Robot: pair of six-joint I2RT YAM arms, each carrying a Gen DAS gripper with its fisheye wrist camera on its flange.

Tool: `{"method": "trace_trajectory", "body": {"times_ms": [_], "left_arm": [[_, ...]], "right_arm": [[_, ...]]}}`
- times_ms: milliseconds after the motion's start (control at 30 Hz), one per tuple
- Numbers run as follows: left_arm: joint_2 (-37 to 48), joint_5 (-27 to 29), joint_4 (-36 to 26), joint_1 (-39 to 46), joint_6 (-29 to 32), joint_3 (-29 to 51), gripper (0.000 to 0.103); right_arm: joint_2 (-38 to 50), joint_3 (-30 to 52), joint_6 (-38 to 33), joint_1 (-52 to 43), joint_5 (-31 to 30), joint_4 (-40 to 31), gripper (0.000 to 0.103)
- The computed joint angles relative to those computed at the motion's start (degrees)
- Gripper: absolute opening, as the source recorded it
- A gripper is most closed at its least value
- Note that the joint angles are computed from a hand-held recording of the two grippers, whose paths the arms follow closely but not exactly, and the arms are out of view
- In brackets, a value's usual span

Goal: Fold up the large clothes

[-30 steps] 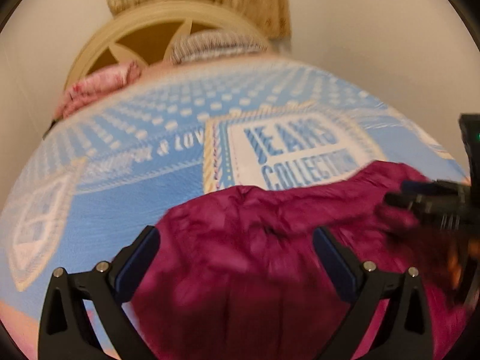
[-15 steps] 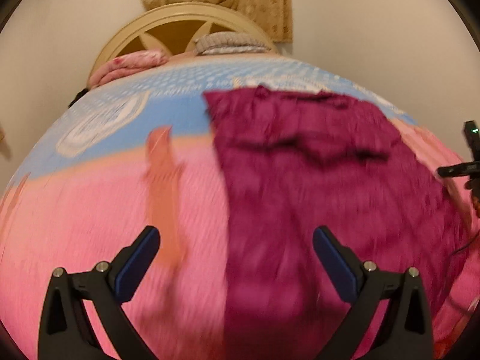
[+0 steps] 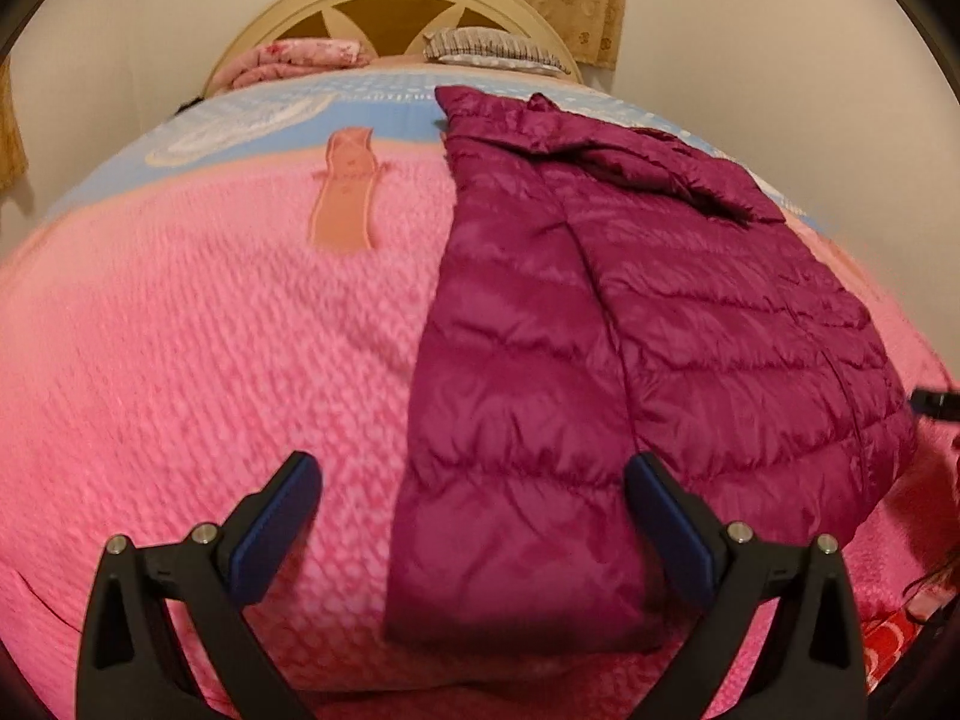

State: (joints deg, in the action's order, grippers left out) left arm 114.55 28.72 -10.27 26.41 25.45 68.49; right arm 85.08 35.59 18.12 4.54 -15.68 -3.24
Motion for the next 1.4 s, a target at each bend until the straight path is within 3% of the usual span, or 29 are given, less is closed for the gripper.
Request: {"method": "trace_trajectory", "body": {"times_ms": [167,233,300,367,467,567,733,900,1033,1100,1267,1333,1400], "left_arm": [[-0.9,1.3,1.8,0.4,-1.0,-2.1,0.103],[-1.4,2.2,1.5,0.3,0.0,-2.9,0.101],[-2.0,4.2,-0.7,0.2,2.4,-3.2,0.081],[-2.8,5.3,-3.5,-0.1,5.1,-3.4,0.05],[-4.9,6.3,-3.8,-0.1,7.2,-5.2,0.027],[-6.9,9.0,-6.2,1.2,8.8,-5.7,0.013],[-11.1,16.2,-13.6,4.5,13.9,-5.9,0.01],[-13.8,26.5,-31.2,9.9,25.1,-2.3,0.01],[-16.3,31.7,-43.9,12.5,33.8,0.5,0.01],[-16.5,35.8,-54.7,14.5,41.3,4.2,0.01],[-15.7,42.4,-70.9,16.7,52.1,12.8,0.01],[-15.5,43.7,-72.4,16.6,52.2,15.6,0.01],[-15.0,43.8,-68.3,15.0,47.0,17.8,0.01]], "right_arm": [[-1.5,-4.3,2.4,2.5,1.1,4.3,0.078],[-1.3,-4.9,3.0,3.9,2.1,5.3,0.069],[-1.8,-5.3,2.2,5.3,3.5,5.1,0.054],[-2.0,-5.8,1.7,5.1,2.3,5.5,0.027],[-2.4,-7.5,2.1,3.8,-2.3,7.7,0.014],[-3.1,-9.1,3.3,2.2,-6.8,9.8,0.009],[-9.3,-11.3,4.3,-0.8,-12.7,8.0,0.006],[-17.6,-11.9,3.8,-2.4,-16.2,1.6,0.006],[-26.9,-11.9,3.9,-5.0,-21.3,-5.3,0.006],[-32.9,-11.2,4.1,-7.0,-24.6,-9.4,0.006],[-43.6,-4.8,4.4,-13.0,-31.4,-17.5,0.006],[-45.0,-2.4,5.4,-14.4,-33.4,-17.2,0.006],[-43.9,-0.1,5.6,-13.2,-31.6,-15.7,0.006]]}}
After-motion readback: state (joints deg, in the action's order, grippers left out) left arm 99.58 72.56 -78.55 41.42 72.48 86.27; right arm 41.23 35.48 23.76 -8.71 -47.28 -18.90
